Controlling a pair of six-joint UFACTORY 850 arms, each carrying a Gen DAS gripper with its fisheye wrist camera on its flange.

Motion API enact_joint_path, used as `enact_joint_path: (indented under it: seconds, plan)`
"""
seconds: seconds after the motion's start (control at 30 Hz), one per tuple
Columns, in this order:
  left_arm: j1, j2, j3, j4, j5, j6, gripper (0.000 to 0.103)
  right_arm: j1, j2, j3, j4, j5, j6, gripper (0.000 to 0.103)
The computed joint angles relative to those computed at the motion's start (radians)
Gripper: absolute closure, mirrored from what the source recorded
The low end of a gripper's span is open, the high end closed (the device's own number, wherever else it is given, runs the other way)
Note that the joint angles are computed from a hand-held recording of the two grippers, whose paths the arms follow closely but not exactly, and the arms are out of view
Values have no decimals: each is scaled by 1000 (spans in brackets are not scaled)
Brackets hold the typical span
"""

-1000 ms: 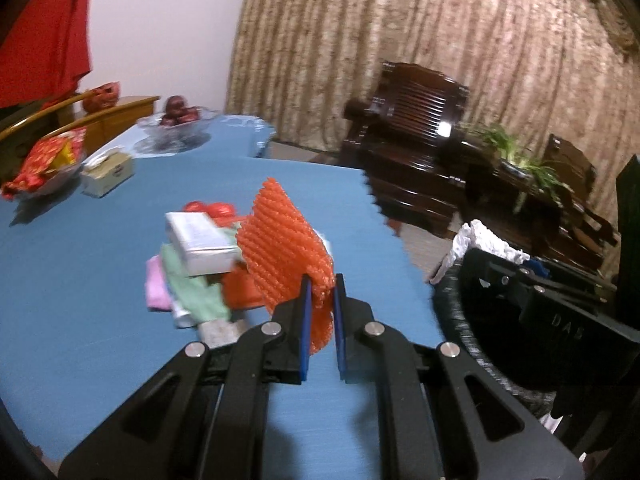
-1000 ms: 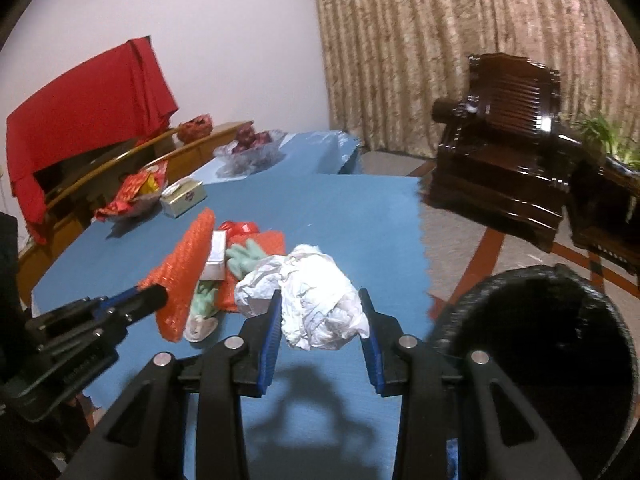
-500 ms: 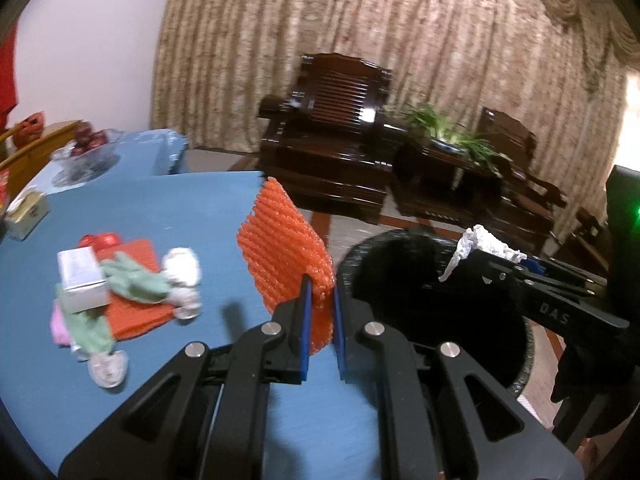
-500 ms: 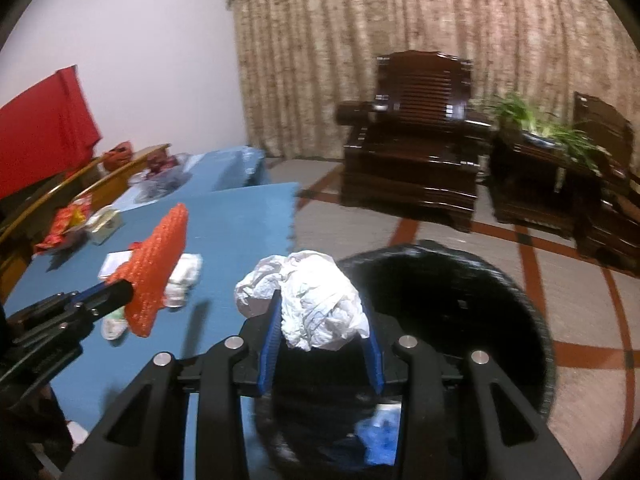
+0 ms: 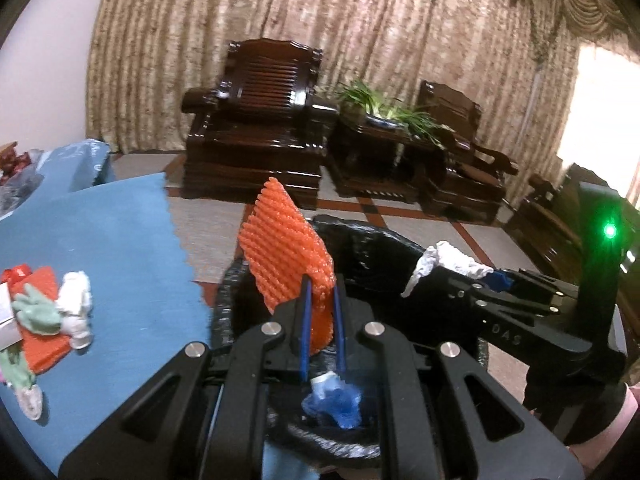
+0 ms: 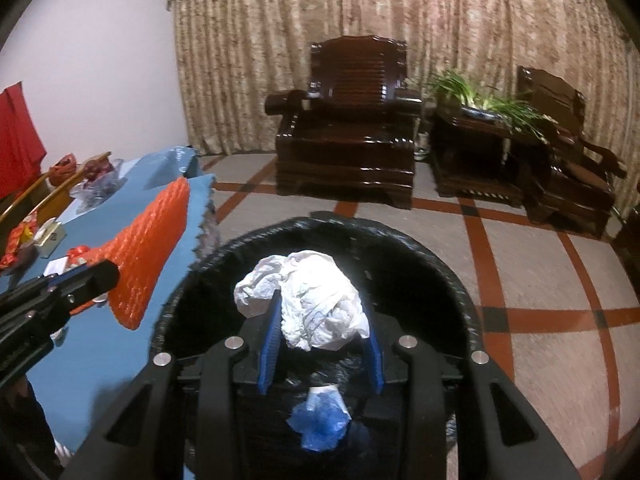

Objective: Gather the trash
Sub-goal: 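Carry the tissue and orange net over the bin and open both tools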

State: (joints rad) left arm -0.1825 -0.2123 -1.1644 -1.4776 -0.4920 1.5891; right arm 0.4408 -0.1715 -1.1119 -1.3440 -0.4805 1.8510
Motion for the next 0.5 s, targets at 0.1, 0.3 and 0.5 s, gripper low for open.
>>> enact_joint_path:
  seconds: [0.1, 0.3, 0.5]
  plan:
    - [-16, -23, -18, 23, -13, -19, 93, -17, 0, 13, 9, 8, 2, 66]
    - [-19, -56, -43, 81, -43, -73, 63, -30, -2, 33, 22, 16, 1, 62]
    - [-9, -51, -36, 63, -24, -61, 40, -35, 4, 47, 17, 15, 22, 30]
